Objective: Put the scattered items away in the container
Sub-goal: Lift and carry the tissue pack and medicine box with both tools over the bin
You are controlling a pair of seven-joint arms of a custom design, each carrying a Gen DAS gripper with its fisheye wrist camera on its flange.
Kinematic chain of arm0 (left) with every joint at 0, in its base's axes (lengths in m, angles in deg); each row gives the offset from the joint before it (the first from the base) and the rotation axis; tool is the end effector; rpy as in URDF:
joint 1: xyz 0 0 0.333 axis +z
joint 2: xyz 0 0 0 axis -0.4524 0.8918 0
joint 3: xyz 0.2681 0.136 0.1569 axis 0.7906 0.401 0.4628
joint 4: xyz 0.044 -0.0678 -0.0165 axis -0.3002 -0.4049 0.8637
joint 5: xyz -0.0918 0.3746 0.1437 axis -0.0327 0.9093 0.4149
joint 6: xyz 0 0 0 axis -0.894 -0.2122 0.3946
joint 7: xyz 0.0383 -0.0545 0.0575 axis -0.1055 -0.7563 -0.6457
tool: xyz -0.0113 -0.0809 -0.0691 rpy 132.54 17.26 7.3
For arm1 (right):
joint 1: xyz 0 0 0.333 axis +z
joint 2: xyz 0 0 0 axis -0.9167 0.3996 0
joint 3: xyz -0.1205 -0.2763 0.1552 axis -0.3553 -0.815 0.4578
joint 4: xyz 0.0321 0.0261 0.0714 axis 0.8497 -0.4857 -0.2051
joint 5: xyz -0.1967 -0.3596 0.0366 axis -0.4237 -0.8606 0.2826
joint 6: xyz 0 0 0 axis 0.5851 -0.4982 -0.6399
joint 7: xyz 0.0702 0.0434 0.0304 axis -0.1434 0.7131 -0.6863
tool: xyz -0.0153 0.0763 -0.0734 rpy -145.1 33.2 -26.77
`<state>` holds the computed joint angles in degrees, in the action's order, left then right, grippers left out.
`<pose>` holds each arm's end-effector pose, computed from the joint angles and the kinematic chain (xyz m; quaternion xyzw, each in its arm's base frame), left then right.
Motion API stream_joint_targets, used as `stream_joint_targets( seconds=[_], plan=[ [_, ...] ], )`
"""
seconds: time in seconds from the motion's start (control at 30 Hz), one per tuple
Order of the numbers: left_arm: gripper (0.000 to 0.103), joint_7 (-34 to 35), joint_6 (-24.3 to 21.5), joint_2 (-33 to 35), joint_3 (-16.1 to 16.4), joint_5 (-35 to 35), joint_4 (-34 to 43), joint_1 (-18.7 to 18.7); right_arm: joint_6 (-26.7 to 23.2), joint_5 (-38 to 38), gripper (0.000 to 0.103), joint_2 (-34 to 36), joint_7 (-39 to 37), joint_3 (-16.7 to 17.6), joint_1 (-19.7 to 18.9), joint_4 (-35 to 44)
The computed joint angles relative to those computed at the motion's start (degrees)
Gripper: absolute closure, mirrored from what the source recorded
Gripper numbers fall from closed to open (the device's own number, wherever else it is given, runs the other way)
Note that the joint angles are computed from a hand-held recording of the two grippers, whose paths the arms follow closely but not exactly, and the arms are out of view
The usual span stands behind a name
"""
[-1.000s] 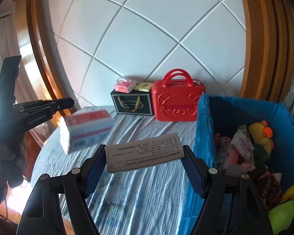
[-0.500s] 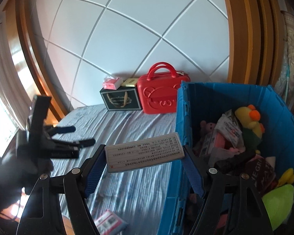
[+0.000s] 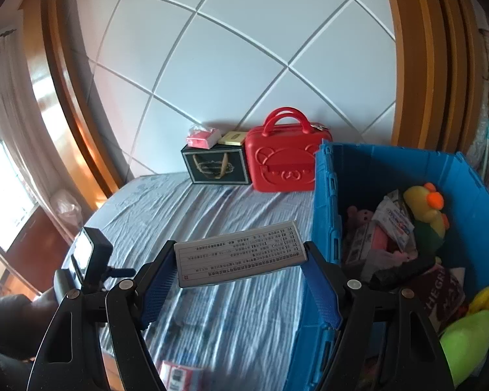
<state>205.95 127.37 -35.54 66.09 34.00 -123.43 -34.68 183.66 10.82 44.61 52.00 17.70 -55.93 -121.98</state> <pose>0.7148 -0.2177 0.5948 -0.3451 0.9150 -0.2060 0.0351 0.4987 0.1416 0.7402 -0.5508 0.7104 -0.2742 0.3417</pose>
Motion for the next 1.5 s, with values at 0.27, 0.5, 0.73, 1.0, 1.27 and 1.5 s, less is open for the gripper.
stream_joint_targets(
  seconds=[0.27, 0.5, 0.73, 1.0, 1.27, 1.5],
  plan=[
    [0.006, -4.6, 1.5, -11.7, 1.3, 2.9, -22.0, -0.7, 0.7, 4.3, 0.028, -1.7, -5.9, -2.1, 1.6, -2.5],
    [0.003, -13.7, 4.7, -18.6, 1.5, 2.5, -36.3, -0.3, 0.9, 10.8, 0.028, -1.2, -17.0, -4.2, 3.5, -2.8],
    [0.003, -18.9, 12.8, -20.8, 1.1, 3.4, -45.0, -0.6, 0.7, 12.9, 0.028, -0.6, -21.4, -3.2, 3.6, -2.7],
    [0.008, -24.3, 18.2, -17.1, 1.1, 8.5, -46.8, -1.7, -0.7, 9.9, 0.028, -3.7, -17.7, -0.5, 3.3, -5.0],
    [0.017, -22.0, 21.6, -19.7, 1.2, 8.8, -46.8, -1.2, -3.3, 6.7, 0.028, -7.9, -12.0, 1.2, 3.0, -8.3],
    [0.017, -20.2, 20.3, -22.1, 1.2, 6.3, -40.8, -0.3, -2.9, 5.3, 0.028, -9.3, -8.8, 1.0, 2.8, -9.2]
  ],
)
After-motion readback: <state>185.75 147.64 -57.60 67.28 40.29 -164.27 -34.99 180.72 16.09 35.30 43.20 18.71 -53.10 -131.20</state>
